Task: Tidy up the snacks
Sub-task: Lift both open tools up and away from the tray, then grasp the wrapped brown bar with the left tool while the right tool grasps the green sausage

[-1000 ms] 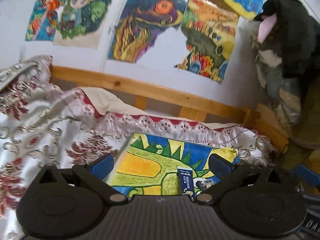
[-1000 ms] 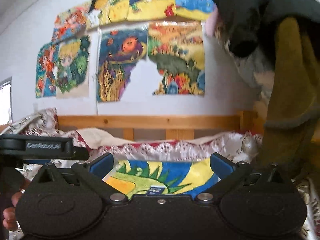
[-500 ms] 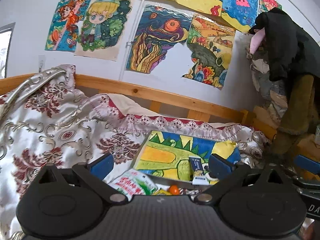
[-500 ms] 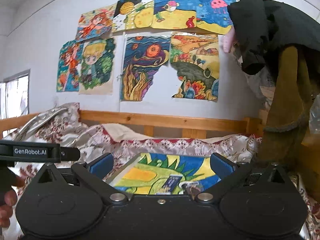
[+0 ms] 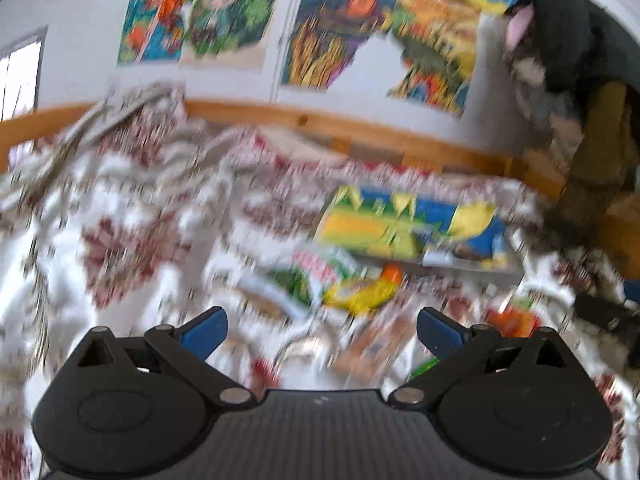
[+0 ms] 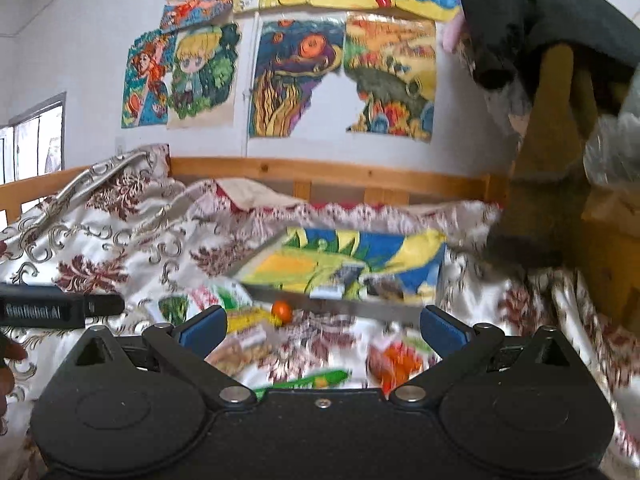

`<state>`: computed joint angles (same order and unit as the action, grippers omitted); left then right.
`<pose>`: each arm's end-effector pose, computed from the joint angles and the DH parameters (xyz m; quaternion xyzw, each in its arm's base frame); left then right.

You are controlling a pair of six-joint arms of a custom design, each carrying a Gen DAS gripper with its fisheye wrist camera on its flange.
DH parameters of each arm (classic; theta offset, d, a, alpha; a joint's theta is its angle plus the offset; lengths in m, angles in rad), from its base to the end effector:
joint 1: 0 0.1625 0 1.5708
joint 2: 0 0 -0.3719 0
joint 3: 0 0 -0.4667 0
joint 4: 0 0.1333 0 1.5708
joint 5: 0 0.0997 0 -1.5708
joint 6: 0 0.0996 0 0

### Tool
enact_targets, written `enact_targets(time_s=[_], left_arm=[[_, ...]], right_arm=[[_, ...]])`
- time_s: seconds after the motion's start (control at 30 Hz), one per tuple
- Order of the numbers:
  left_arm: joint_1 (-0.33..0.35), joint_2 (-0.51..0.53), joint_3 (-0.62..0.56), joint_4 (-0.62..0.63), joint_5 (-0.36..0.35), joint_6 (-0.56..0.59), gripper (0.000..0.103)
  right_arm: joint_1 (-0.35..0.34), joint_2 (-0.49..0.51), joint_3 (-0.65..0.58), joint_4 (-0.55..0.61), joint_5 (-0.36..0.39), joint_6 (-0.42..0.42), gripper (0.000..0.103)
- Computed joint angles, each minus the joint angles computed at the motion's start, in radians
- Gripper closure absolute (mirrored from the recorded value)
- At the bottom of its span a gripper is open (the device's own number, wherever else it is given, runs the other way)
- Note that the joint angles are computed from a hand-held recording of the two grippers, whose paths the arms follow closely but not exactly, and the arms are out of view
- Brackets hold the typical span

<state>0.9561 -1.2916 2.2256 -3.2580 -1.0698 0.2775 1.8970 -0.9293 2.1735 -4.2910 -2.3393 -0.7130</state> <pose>-0.1476 -0.5231 0.1492 0.3064 0.8521 -0.3899 0.1675 0.2059 -0.4086 0.1109 0.1216 -0.7206 0.5588 0.3920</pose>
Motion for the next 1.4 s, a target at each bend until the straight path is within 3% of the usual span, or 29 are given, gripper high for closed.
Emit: enact_targets(time_s=[0.4, 0.97, 1.4], left_arm=[[0.008, 0.005, 0.016, 0.044, 0.032, 0.01, 0.0], [0.021, 0.05, -0.025, 0.069, 0.07, 0.04, 0.0], [0.064, 0.174, -0.163, 0.1, -0.036, 0.043, 0.0]], right_arm=[[-0.025, 0.001, 0.019, 0.143, -0.056, 0.132, 0.001], [-0.065, -0.012, 0.025, 0.208, -0.05, 0.23, 0.001], [-0.121, 0.018, 0.007, 0.165, 0.023, 0.253, 0.001]])
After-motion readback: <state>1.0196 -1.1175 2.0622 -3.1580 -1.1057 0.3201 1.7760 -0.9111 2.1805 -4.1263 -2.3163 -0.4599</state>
